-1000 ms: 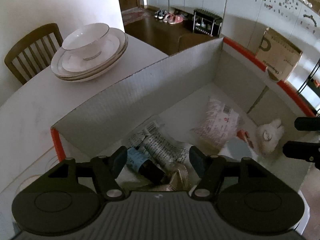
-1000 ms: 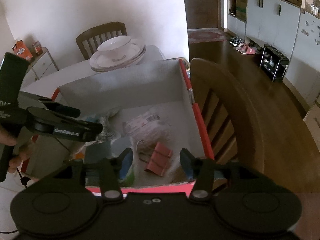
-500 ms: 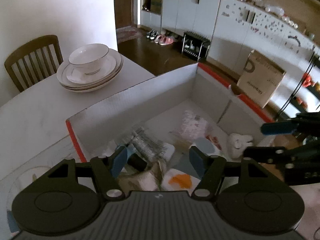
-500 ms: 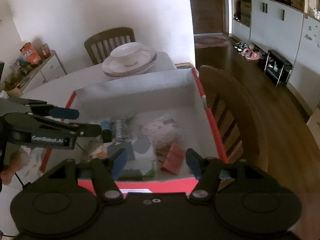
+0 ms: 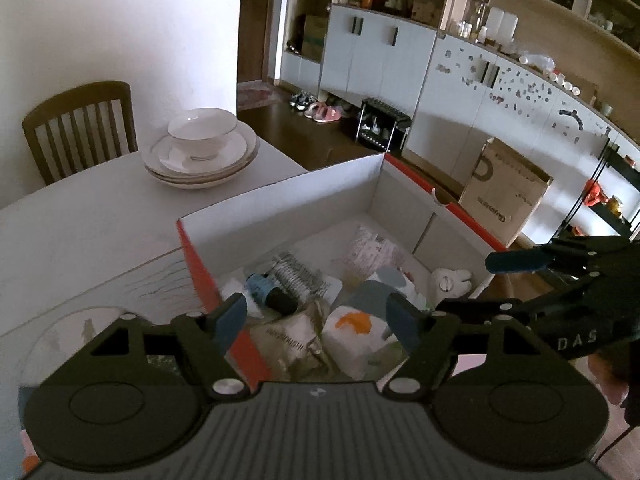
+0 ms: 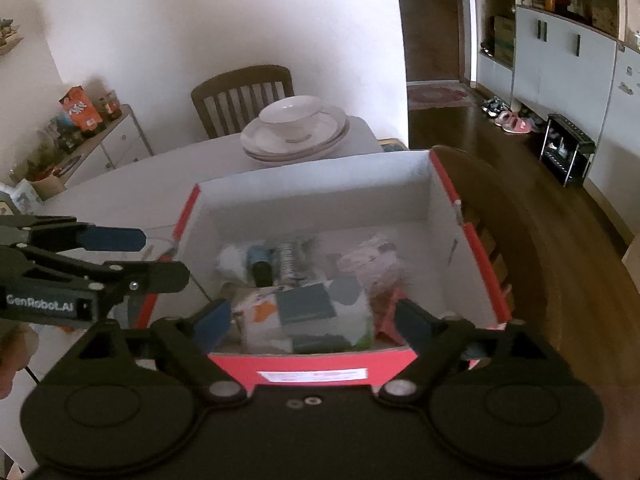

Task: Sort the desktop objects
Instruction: 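Withdraw both tools from the box back toward the table, then grasp the pink square sponge with the right tool while the left tool grasps the orange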

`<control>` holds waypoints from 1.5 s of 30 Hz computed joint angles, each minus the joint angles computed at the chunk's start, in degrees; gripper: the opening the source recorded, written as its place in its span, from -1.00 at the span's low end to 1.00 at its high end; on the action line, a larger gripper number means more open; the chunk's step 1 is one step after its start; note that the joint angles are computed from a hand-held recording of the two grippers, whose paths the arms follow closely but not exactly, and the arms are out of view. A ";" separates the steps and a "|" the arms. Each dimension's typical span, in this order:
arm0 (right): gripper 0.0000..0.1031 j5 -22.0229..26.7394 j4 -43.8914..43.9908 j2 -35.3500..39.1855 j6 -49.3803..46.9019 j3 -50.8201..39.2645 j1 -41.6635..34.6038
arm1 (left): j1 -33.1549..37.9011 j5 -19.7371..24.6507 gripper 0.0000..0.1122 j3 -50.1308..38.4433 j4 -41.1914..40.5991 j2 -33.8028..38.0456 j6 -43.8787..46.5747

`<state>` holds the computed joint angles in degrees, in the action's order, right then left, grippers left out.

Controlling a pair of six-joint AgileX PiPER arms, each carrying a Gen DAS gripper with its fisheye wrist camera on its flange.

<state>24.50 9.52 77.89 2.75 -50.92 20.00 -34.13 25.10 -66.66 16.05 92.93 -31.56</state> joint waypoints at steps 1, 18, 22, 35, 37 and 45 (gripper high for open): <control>0.80 -0.28 -0.90 -0.22 1.42 0.07 0.78 | 0.31 -0.67 0.43 1.38 -0.36 -1.15 0.45; 0.90 0.38 -29.07 5.97 39.48 -6.88 19.37 | 10.61 -5.44 0.74 21.80 -3.06 -18.09 7.91; 0.90 1.66 -33.53 9.78 46.00 -10.43 23.43 | 14.99 -6.50 0.79 25.83 -6.84 -21.19 13.48; 0.90 8.54 -38.23 21.08 55.50 -23.67 32.27 | 32.59 -9.02 0.82 36.17 -34.31 -28.24 50.38; 0.90 9.95 -38.64 22.96 56.11 -26.20 33.45 | 35.02 -9.73 0.82 37.78 -38.60 -28.90 55.91; 0.90 14.34 -35.32 31.65 54.59 -37.52 36.39 | 47.11 -8.81 0.82 42.49 -66.13 -26.98 90.53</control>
